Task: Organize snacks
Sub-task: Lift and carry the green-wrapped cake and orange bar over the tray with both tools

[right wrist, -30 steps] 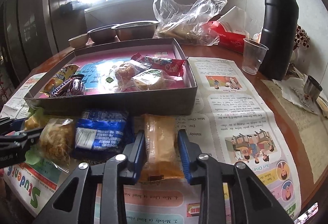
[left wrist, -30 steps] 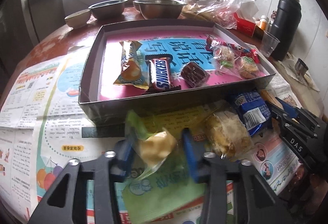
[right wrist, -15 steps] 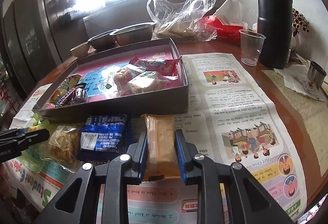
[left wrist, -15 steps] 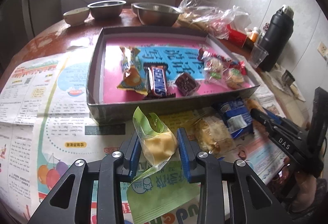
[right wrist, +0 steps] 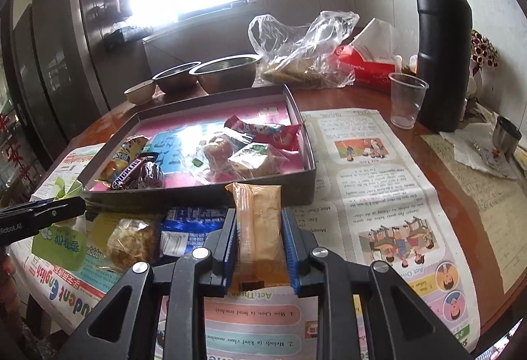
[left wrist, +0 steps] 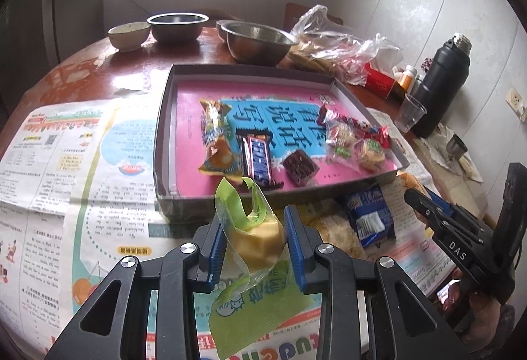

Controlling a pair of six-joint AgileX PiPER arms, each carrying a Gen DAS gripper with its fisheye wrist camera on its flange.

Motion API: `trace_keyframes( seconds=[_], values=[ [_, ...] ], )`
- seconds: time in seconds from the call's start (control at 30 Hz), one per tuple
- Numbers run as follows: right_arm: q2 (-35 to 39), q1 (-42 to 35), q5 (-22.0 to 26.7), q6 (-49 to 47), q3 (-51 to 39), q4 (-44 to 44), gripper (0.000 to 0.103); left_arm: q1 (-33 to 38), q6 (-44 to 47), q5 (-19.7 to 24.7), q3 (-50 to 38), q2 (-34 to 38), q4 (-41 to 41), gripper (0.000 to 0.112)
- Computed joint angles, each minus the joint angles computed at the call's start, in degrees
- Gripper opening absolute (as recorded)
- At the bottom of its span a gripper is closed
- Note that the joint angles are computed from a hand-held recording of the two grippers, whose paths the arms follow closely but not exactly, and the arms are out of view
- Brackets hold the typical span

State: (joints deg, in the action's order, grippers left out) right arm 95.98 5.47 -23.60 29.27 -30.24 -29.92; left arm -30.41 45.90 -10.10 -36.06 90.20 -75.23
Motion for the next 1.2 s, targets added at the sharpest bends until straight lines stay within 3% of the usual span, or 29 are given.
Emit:
trace_keyframes(
  seconds=[0.37,0.67,0.9,1.2],
  values=[
    [-1.3,-0.9,1.3,2.8,-2.7,-1.9,0.026,2.1,1.8,0.4,-4.3,0.4,-0.5,0.034],
    [-1.6,-1.0,2.4,1.8,-4.0,-0.6,0.026,3.1,-2.8,-0.3,-5.8,1.1,4.4,0.034],
    [-0.7,0.2,3.8,-0.1,-5.8,1.8,0.026,5.4,-12.9,0.4,-6.9,2.1,15.4,0.034],
    [1.0,2.2,5.8,-3.6,-9.0,6.0,0.026,9.8,-32.9,1.4,-8.2,4.2,36.3,0.034]
  ],
)
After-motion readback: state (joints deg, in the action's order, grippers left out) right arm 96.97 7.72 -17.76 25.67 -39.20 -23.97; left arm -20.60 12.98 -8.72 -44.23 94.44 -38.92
